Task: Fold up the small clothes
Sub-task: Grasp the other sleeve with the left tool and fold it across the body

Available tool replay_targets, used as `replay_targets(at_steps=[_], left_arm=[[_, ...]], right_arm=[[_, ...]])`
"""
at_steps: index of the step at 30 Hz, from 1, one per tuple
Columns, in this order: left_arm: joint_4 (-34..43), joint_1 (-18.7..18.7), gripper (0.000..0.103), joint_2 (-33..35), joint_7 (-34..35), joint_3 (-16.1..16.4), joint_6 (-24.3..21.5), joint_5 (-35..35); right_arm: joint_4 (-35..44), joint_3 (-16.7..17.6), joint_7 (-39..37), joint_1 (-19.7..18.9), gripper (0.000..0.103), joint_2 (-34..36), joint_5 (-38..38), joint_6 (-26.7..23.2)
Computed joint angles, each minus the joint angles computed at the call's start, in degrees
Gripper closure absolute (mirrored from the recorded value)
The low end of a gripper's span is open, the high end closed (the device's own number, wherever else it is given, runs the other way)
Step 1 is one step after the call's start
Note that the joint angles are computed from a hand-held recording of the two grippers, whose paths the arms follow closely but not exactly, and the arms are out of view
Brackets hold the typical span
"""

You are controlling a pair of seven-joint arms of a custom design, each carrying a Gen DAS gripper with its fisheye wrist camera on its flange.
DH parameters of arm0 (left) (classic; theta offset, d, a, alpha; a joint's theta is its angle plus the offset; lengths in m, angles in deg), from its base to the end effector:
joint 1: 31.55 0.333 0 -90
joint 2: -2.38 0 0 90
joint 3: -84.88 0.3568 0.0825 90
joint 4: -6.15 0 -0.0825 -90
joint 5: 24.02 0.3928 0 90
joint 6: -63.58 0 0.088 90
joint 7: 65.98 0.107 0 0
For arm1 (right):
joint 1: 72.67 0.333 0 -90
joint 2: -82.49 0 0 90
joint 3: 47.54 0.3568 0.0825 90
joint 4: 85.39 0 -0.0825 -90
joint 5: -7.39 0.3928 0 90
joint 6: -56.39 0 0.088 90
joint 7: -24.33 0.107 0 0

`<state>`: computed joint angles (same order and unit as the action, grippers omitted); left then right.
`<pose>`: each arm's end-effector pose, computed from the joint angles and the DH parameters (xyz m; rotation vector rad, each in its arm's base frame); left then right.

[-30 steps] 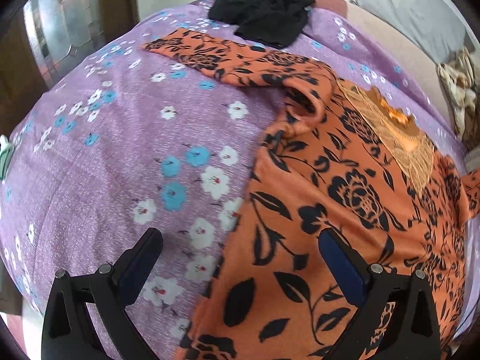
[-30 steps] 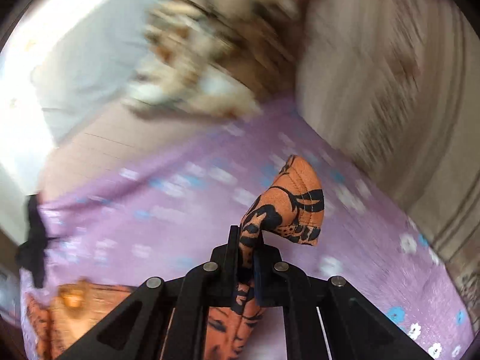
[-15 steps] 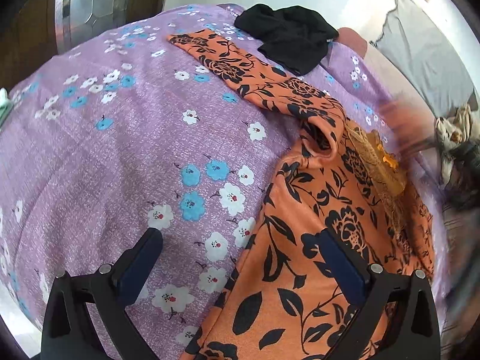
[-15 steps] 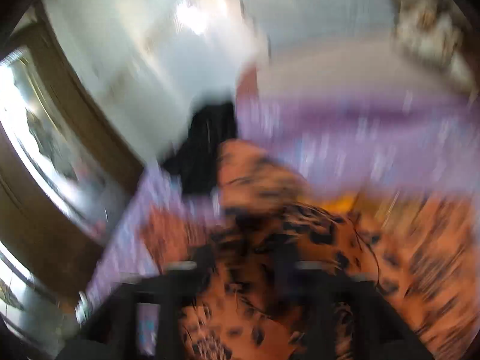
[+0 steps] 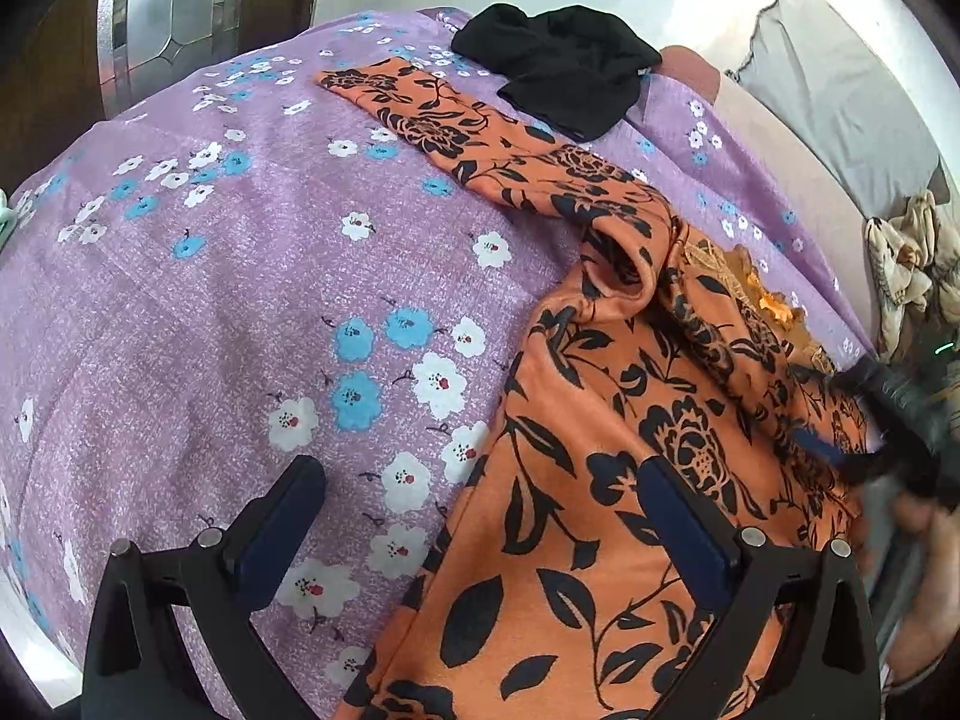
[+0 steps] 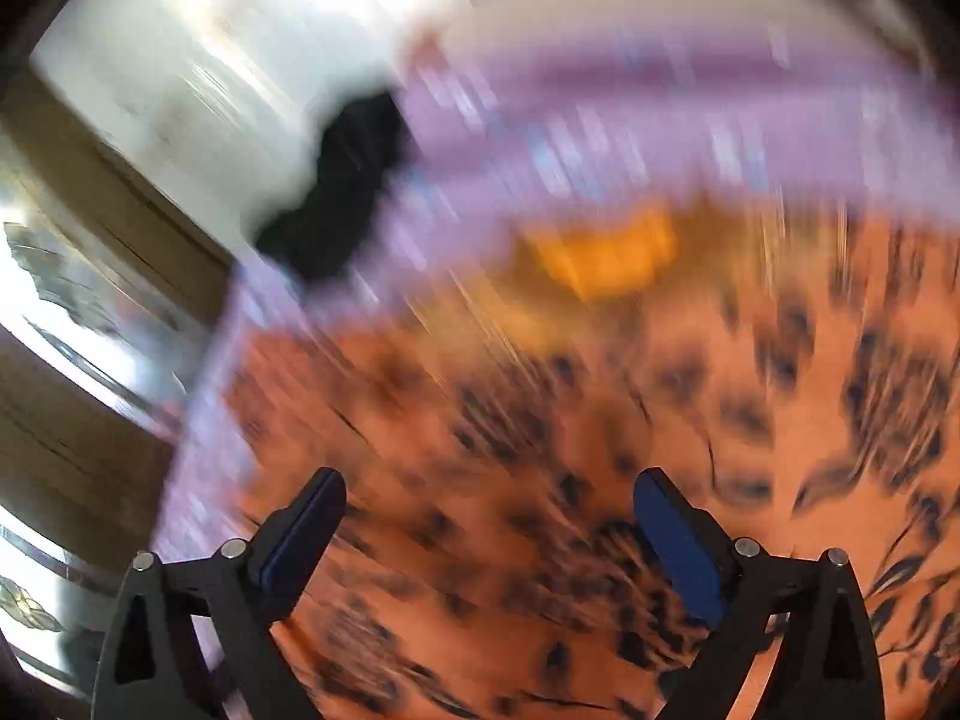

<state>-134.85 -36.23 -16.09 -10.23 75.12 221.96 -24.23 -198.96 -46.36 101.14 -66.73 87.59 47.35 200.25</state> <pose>0.4592 -0.1241 0.5184 -2.2559 1.5948 -0.8034 0.6183 0.0717 0.5040 -1.6324 1.8559 0.0525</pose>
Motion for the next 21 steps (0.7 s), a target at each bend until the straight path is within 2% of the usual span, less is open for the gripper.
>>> replay_targets(at_steps=[1, 2, 4, 7, 9, 11, 13, 14, 15, 18, 21], left_arm=[[0.2, 0.1, 0.000, 0.2, 0.4, -0.2, -0.5, 0.6], [0.3, 0.1, 0.000, 0.4, 0.8, -0.2, -0.8, 1.0], [0.6, 0.2, 0.000, 0.7, 0.6, -0.4, -1.4, 1.5], [1.0, -0.5, 0.000, 1.0, 2.1, 0.4, -2.4, 0.6], [1.5, -1.9, 0.000, 0.5, 5.2, 1.8, -4.1, -1.9], [0.6, -4.6, 0.001, -1.1, 9.2, 5.2, -1.5, -9.6], [1.4, -8.5, 0.001, -1.6, 16.4, 9.9, 2.1, -18.4], [3.2, -10.0, 0.001, -0.8, 20.7, 12.1, 2.7, -22.0], [4.7, -10.8, 0.000, 0.0, 23.9, 13.5, 2.8, -24.7], [12.4, -11.5, 0.000, 5.8, 31.9, 17.6, 2.5, -32.9], [23.5, -10.6, 0.001, 15.4, 39.1, 21.4, -2.3, -44.6]], right_arm=[[-2.2, 0.2, -3.4, 0.6, 0.007, -2.0, 1.3, 4.4], [-3.6, 0.5, -2.8, 0.9, 0.007, -3.5, -0.1, 6.8], [-6.2, 0.2, -8.2, 1.6, 0.007, -6.9, 4.1, 9.7], [-14.0, -1.0, -16.2, 4.6, 0.007, -13.2, 8.9, 18.7], [-19.3, 0.0, -14.6, 4.8, 0.007, -15.9, 4.8, 23.8], [-22.2, -3.0, -17.1, 7.8, 0.007, -16.6, 7.8, 23.8], [-24.5, -5.0, -18.5, 9.5, 0.006, -16.5, 11.3, 23.3], [-24.4, -7.4, -24.0, 12.5, 0.006, -16.2, 17.9, 24.4], [-23.9, -8.2, -27.4, 13.4, 0.006, -16.3, 22.1, 24.6], [-22.7, -7.8, -30.3, 12.2, 0.005, -15.1, 25.8, 22.5], [-22.8, -6.6, -34.6, 11.1, 0.005, -15.0, 29.8, 23.0]])
